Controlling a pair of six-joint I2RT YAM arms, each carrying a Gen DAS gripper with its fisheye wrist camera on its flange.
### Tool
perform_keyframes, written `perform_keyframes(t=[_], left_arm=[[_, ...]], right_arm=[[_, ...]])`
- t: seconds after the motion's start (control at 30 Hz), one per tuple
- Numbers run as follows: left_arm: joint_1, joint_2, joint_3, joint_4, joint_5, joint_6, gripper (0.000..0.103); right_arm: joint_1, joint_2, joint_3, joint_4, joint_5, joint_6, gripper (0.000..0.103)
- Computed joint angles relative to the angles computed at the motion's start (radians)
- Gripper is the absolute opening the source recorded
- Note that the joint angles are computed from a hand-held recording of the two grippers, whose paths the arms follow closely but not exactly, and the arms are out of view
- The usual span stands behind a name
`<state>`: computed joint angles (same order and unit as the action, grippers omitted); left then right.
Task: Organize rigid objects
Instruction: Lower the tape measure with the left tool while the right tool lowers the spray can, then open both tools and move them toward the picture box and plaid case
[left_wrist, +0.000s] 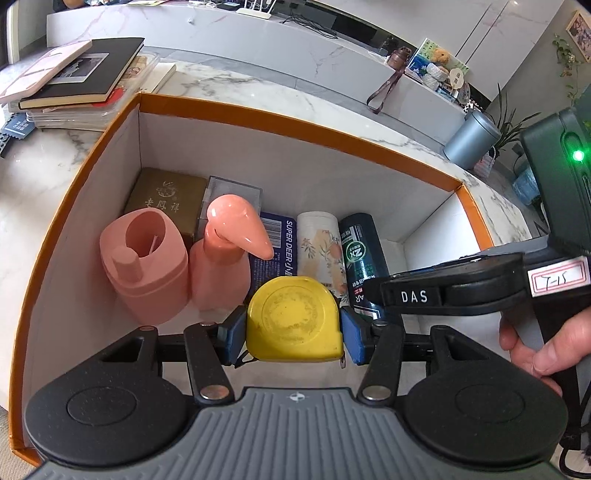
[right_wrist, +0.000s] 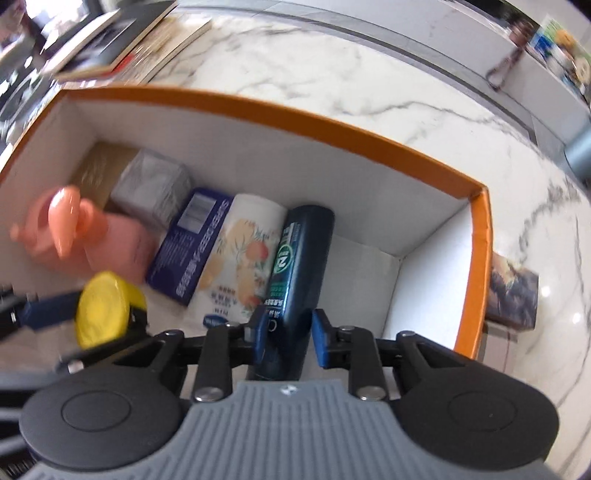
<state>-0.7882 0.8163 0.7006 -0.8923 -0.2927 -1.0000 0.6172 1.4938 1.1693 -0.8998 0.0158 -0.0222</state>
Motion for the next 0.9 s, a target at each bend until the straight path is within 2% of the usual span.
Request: perform_keyframes(t=[0.17,0.37,0.43,0.53,0.73,0.9], left_arm=[[-0.009,0.012,0.01,-0.008,-0.011,0.001,0.061],[0.002,0.013,0.015,0.015,0.009,0.014,0.061],[-0.016,0.017,0.027,0.024,0.0,0.006,0.061],[-0.008,0.027,0.04,0.059,0.02,0.012,0.061],[0.034,0.197,0.122,0.149,0.065,0.111,0.061],[0.064,0.398,0.218,0.231,0.101,0.196,0.061]], right_arm=[[0.0,-0.027,-0.014,-0.012,0.01,-0.028,0.028],[-0.005,-0.176,-0.079,0.015,0.012,-0.072,0.028],[-0.023,-0.199,-0.072,0.038,-0.003,-0.069,0.028],[-0.092,-0.317,-0.121,0.083,-0.046,-0.055,0.028],[-0.249,-0.479,-0.203,0.158,-0.023,-0.034,0.036],[-0.432,-0.481,-0.197,0.136,-0.117,-0.016,0.036]])
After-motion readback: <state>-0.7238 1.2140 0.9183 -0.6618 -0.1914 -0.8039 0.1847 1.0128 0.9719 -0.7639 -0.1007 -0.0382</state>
